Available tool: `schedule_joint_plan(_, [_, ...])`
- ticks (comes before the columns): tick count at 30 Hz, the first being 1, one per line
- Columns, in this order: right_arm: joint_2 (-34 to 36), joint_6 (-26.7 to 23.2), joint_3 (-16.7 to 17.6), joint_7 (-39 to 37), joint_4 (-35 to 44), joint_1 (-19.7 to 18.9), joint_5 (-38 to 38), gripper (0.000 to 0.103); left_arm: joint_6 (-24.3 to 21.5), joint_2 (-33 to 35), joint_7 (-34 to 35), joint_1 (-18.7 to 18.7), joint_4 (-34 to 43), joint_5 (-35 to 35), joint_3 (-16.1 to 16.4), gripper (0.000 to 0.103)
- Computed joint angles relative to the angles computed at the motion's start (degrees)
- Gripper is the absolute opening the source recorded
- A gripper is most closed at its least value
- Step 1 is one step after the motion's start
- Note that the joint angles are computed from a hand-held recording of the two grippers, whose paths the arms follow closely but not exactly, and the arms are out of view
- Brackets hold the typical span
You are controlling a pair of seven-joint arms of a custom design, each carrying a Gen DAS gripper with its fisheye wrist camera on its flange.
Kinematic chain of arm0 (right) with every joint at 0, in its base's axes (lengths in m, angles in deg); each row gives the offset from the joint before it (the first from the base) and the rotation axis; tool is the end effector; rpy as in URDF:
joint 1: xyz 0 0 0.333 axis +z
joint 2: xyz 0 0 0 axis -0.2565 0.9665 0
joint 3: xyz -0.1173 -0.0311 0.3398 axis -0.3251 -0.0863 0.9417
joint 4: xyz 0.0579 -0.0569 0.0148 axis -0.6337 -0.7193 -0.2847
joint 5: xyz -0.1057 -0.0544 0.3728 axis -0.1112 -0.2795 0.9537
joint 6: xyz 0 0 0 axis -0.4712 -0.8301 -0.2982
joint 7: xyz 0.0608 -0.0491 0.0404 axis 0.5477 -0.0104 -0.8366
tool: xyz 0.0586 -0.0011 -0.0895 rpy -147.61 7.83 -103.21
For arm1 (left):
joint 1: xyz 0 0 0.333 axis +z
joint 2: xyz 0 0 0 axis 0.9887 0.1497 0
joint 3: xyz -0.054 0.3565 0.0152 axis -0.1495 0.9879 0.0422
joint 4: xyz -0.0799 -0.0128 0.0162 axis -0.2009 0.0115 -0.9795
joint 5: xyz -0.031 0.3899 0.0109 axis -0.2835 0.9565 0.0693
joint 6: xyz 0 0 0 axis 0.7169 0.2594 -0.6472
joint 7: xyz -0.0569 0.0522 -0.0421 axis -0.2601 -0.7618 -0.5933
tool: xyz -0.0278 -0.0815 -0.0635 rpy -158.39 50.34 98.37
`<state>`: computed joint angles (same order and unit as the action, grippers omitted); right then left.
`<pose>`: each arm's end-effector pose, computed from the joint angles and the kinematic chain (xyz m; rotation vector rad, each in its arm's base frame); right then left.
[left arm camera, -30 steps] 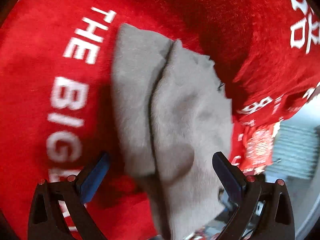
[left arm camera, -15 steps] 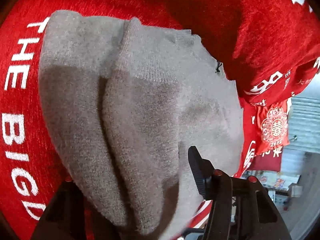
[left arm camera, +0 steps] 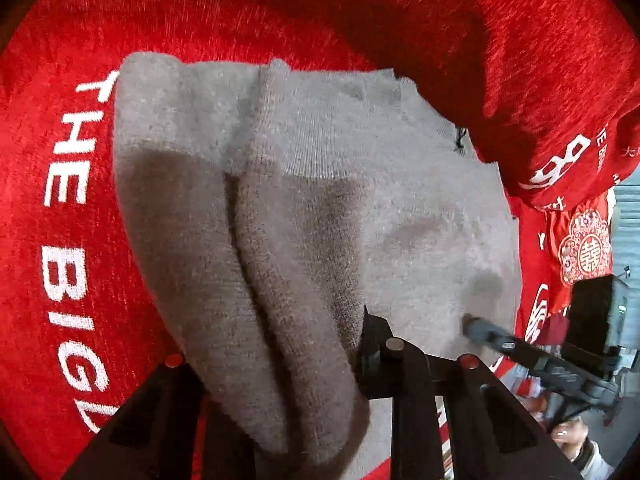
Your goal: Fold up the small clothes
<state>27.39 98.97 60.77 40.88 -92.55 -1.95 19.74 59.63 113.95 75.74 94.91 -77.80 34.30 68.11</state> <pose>0.5938 0.1808 0.4996 -1.4730 2.2711 0.4345 0.6968 0.0236 0.4498 1.7544 -2.0861 0.5249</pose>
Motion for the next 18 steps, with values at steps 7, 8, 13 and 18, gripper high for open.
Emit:
schedule_joint_plan(7, [-1.2, -0.1, -0.2, -7.1, -3.0, -1.5, 6.8, 0.001, 3.9, -4.9, 2.1, -1.0, -2.1, -2.1, -0.6, 0.023])
schedule_joint_plan(8, [-1.3, -0.4, -0.3, -8.0, -3.3, -1.8, 7.9, 0.001, 4.2, -5.5, 2.2, -1.3, -1.9, -2.6, -0.7, 0.023])
schedule_joint_plan(13, [-4.9, -0.1, -1.3, -13.4, -7.5, -3.8, 17.3, 0.001, 5.2, -7.7, 2.3, -5.2, -0.4, -2.5, -1.6, 0.023])
schedule_joint_plan(18, [-14.3, 2.1, -5.0, -18.4, -17.5, -6.7, 25.3, 0.003, 6.7, -9.4, 3.7, -10.5, 1.2, -1.1, -3.4, 0.023])
